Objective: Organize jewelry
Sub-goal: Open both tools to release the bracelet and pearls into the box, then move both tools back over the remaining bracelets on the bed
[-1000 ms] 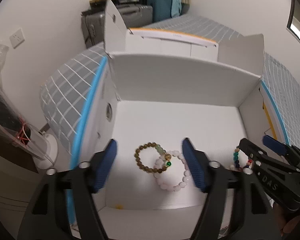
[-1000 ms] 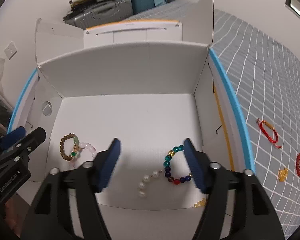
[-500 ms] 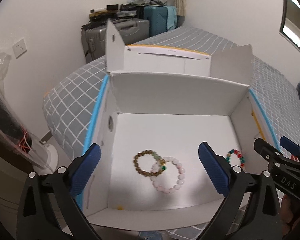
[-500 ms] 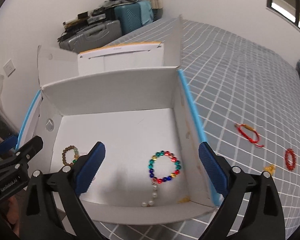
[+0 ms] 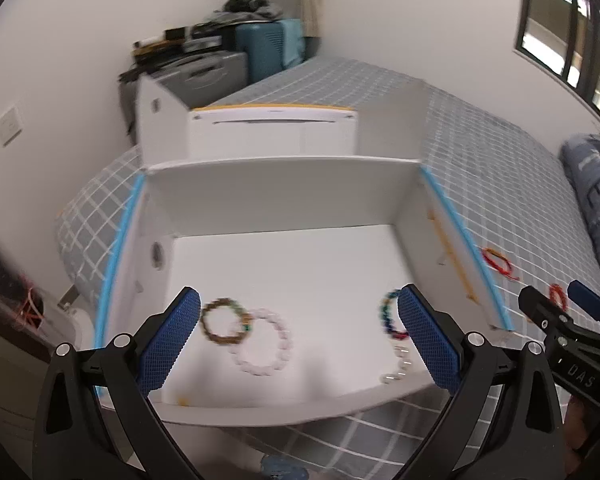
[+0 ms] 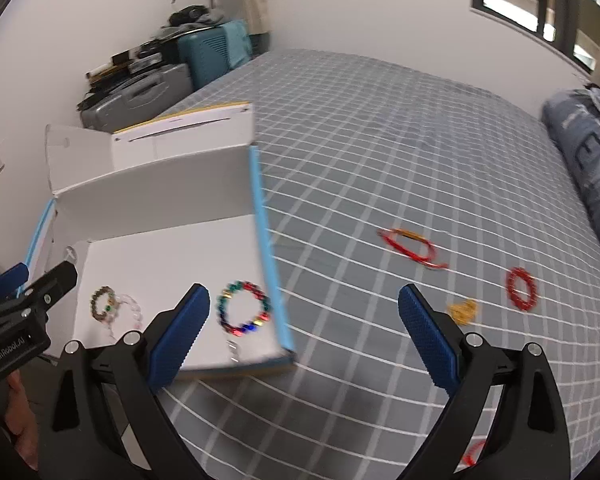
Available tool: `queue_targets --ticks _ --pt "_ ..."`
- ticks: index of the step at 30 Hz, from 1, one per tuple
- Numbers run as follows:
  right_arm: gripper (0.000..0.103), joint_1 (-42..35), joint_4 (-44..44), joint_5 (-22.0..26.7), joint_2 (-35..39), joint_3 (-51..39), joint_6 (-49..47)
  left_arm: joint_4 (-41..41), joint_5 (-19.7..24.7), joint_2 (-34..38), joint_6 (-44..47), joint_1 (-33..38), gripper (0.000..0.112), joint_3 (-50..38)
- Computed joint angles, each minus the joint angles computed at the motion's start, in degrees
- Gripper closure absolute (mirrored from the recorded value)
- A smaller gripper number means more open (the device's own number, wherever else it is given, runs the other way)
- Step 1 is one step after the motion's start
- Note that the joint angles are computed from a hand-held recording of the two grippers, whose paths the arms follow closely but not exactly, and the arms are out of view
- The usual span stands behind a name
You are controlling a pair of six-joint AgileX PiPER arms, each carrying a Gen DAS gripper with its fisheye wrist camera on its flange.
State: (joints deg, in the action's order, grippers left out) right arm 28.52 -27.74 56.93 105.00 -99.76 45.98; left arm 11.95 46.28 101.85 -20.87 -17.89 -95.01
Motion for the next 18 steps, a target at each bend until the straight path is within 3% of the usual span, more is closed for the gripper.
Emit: queue_targets --ticks 10,18 --pt "0.012 -3.5 -5.6 0.4 -16.4 19.4 7.4 0.5 2.4 3.2 -0.8 -10.9 0.015 -5.4" --pt "0.012 -9.9 -3.7 -1.3 -29.6 34.3 7.5 1.6 5.7 10.3 -2.5 -19.9 0.015 -13.9"
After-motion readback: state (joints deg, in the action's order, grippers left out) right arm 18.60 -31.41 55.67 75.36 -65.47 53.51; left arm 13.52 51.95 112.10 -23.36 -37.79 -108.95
